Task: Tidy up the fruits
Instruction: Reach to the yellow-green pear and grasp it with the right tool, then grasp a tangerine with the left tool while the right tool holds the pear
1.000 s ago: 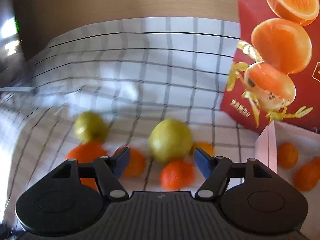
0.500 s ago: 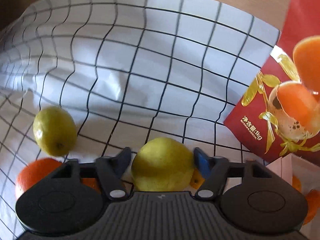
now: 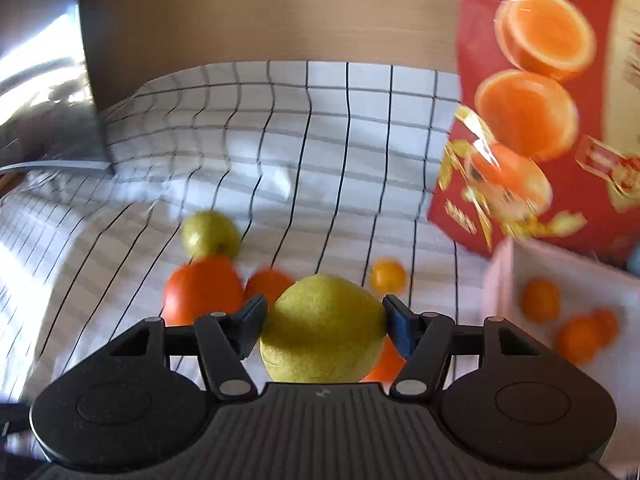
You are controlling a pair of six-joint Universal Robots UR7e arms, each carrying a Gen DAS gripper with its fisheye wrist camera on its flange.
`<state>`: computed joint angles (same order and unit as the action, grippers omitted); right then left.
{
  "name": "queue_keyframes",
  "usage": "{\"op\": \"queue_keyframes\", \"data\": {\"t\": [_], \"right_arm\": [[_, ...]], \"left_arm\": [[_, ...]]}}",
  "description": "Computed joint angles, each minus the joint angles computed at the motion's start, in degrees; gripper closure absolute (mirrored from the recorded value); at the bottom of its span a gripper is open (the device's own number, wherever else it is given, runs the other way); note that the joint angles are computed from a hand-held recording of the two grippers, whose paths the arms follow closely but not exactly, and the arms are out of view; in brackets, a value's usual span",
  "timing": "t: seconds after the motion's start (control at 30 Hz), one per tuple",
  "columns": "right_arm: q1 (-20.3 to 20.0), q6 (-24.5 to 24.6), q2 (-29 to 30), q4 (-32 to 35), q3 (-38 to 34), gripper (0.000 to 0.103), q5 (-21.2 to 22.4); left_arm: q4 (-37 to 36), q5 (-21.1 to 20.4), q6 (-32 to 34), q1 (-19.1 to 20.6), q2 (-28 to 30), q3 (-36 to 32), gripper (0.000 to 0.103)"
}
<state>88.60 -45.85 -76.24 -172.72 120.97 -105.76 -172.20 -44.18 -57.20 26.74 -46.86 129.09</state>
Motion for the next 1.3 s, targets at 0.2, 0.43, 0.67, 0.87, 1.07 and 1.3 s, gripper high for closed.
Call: {"op": "queue_keyframes", "data": {"t": [0.2, 0.43, 0.67, 0.87, 1.07, 1.3], "right_arm": [[-6.4, -2.7, -12.5, 0.3, 11.9, 0.04, 1.9], [-13.9, -2.4, -17.3, -5.9, 18.1, 0.04, 1.3], [-17.9, -4.0, -20.4, -9.4, 20.9, 0.04, 3.7], [-17.7, -5.2, -20.6, -12.3, 22.2, 0.039, 4.3], [-19.8, -2.6, -22.7, -6.8, 21.5, 0.034, 6.6], [-21.4, -3.9, -24.3, -4.9, 21.8, 0.034, 8.9]], "left_arm": [[-2.1, -1.9, 10.2, 1.7, 4.2, -5.6, 0.051], [-1.6, -3.9, 20.4, 3.2, 7.9, -11.9, 0.051], [-0.5, -3.4, 26.4, 4.6, 10.6, -17.6, 0.051], [-0.3, -3.4, 28.6, 5.4, 12.9, -21.4, 0.051], [1.5, -4.5, 32.2, 9.3, 16.5, -30.5, 0.051], [14.6, 0.1, 32.2, 13.8, 24.7, -47.7, 0.051]]}}
